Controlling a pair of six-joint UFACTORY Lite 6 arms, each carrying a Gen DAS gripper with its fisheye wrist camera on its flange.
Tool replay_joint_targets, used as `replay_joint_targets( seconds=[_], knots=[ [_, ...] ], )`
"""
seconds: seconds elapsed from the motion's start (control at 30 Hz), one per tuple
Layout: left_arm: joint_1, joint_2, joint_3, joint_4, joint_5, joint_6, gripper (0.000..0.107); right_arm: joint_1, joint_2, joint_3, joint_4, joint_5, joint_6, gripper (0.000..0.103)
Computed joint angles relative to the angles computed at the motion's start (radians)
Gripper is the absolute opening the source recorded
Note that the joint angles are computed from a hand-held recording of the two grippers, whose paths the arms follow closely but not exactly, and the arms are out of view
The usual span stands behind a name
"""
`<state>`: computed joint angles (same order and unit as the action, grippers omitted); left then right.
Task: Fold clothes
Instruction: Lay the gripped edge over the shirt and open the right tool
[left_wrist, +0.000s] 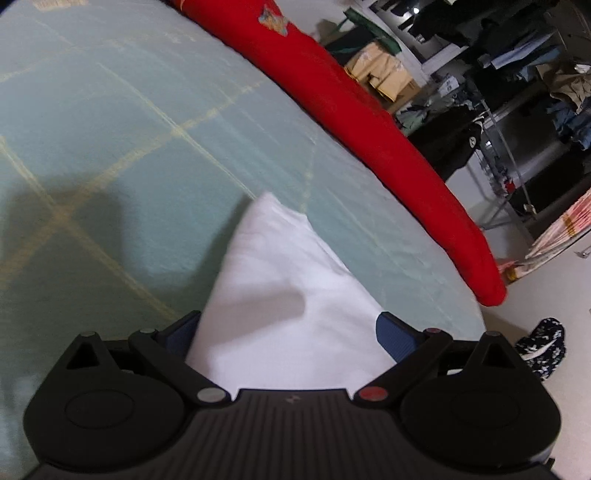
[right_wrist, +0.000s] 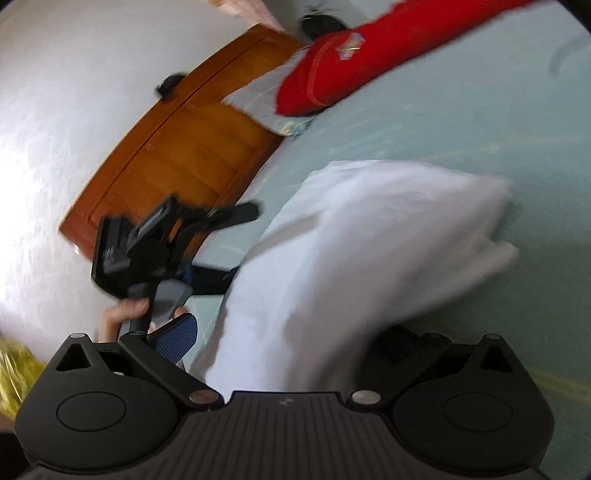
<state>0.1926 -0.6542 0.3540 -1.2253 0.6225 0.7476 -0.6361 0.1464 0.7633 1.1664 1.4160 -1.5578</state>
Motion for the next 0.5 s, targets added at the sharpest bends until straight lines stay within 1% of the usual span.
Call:
replay_joint_targets(
  seconds=[0.13, 0.27, 0.33, 0.4, 0.43, 0.5],
  knots=[
    [0.013, -0.173, -0.017, 0.130, 0.033, -0.124, 0.097, -0.056, 0.117, 0.072, 0.050, 0.052, 0.063, 0.103],
    [0.027, -0.248, -0.017, 0.163, 0.084, -0.174, 0.097, -0.025, 0.200, 0.177, 0.121, 0.069, 0.164, 0.103],
    [0.027, -0.291, -0.024, 0.195, 0.101, -0.206, 0.097, -0.018, 0.210, 0.221, 0.147, 0.097, 0.181, 0.103],
    [0.012, -0.333, -0.026, 0.249, 0.102, -0.261, 0.097, -0.016, 0.191, 0.254, 0.148, 0.111, 0.151, 0.103],
    [0.003, -0.348, -0.025, 0.268, 0.100, -0.281, 0.097, -0.016, 0.166, 0.255, 0.140, 0.091, 0.129, 0.103],
    [-0.015, -0.376, -0.024, 0.306, 0.097, -0.320, 0.097, -0.018, 0.086, 0.234, 0.105, -0.020, 0.097, 0.103]
  ],
)
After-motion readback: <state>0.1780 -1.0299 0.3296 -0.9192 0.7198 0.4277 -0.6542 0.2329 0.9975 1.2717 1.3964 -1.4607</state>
